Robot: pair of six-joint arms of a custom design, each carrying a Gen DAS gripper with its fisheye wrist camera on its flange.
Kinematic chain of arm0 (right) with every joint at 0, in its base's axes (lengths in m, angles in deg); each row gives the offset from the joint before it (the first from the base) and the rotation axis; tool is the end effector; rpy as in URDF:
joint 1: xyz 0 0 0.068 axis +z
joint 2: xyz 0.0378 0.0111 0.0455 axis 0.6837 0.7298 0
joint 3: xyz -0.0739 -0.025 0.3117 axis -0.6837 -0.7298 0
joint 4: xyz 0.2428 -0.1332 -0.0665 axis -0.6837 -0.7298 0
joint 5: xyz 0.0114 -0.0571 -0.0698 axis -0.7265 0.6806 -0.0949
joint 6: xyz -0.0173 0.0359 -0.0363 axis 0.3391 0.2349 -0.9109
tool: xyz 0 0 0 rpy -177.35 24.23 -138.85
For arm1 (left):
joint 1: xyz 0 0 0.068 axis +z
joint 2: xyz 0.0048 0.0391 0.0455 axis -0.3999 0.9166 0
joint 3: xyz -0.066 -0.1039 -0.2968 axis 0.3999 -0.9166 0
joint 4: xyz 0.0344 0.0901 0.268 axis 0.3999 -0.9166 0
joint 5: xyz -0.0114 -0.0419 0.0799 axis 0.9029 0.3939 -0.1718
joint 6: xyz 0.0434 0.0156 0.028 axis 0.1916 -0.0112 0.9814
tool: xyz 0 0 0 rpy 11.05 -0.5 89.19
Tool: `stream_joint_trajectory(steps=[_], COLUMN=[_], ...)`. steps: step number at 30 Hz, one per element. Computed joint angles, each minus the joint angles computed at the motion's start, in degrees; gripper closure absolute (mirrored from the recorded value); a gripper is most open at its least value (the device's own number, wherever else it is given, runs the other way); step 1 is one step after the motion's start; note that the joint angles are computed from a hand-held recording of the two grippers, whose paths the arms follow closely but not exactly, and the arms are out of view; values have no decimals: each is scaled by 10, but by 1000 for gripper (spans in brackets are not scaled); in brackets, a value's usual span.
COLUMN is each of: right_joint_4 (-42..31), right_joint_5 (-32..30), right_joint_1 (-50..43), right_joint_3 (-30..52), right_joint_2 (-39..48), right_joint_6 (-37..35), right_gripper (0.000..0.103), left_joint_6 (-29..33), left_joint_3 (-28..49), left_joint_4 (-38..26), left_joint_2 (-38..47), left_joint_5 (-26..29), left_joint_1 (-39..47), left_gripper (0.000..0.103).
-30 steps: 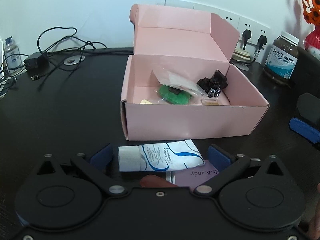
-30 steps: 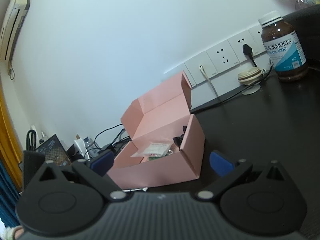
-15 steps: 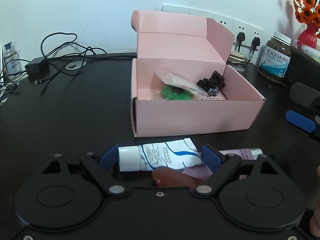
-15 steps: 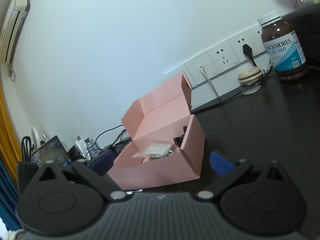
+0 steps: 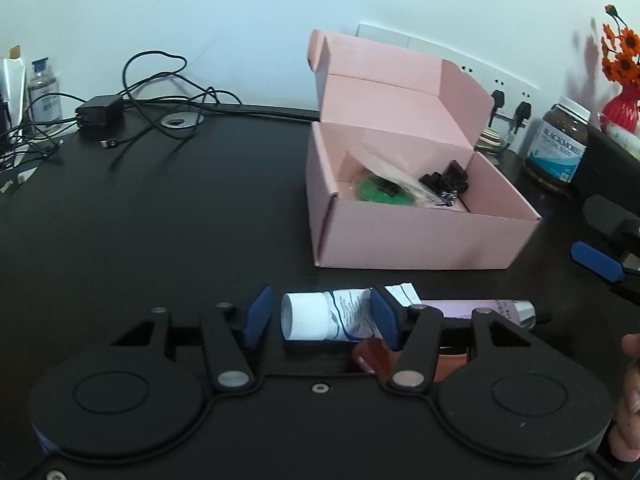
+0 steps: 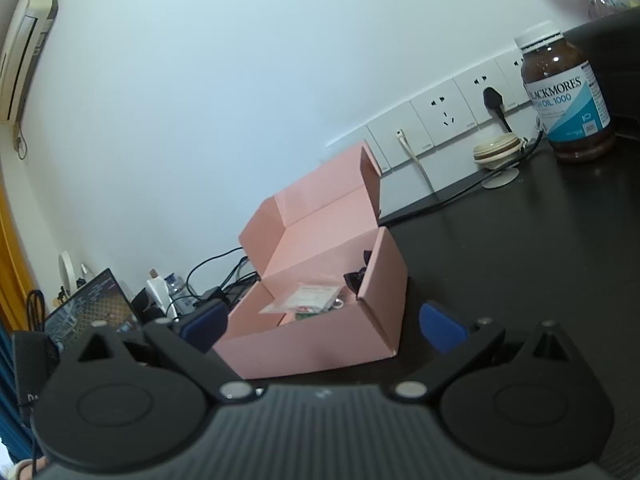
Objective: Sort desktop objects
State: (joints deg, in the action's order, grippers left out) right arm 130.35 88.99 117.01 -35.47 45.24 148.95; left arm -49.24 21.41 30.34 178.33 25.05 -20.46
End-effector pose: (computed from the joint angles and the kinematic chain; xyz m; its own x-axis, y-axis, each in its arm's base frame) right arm 0.1049 0.2466 0.0328 -0.2433 0.5417 -0.8046 0.0670 0.8369 0.5432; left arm 0.2292 -0.0053 0.0641 -0.6066 0.2184 -0.7644 0.4944 0.8566 -0.1475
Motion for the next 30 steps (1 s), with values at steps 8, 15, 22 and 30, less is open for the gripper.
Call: stream_joint_trajectory(steps=[8, 15, 22, 30], right_joint_4=[-12, -28, -56, -101], right_joint_5=[4, -3, -4, -4], right_joint_1=[2, -2, -4, -6], right_joint_3=[2, 5, 10, 16], right_joint_2=[-4, -11, -20, -33], right_joint_6=[8, 11, 23, 41], right_gripper=[1, 1, 1, 1], left_joint_6=[122, 333, 538, 623], left_joint_3=[-10, -16, 30, 38], left_joint_4=[-31, -38, -145, -161], left_joint_2=[-26, -68, -71, -38], left_joint_5=[36, 80, 137, 129], left_joint_1=[7, 43, 100, 102], left_gripper=[25, 29, 31, 40])
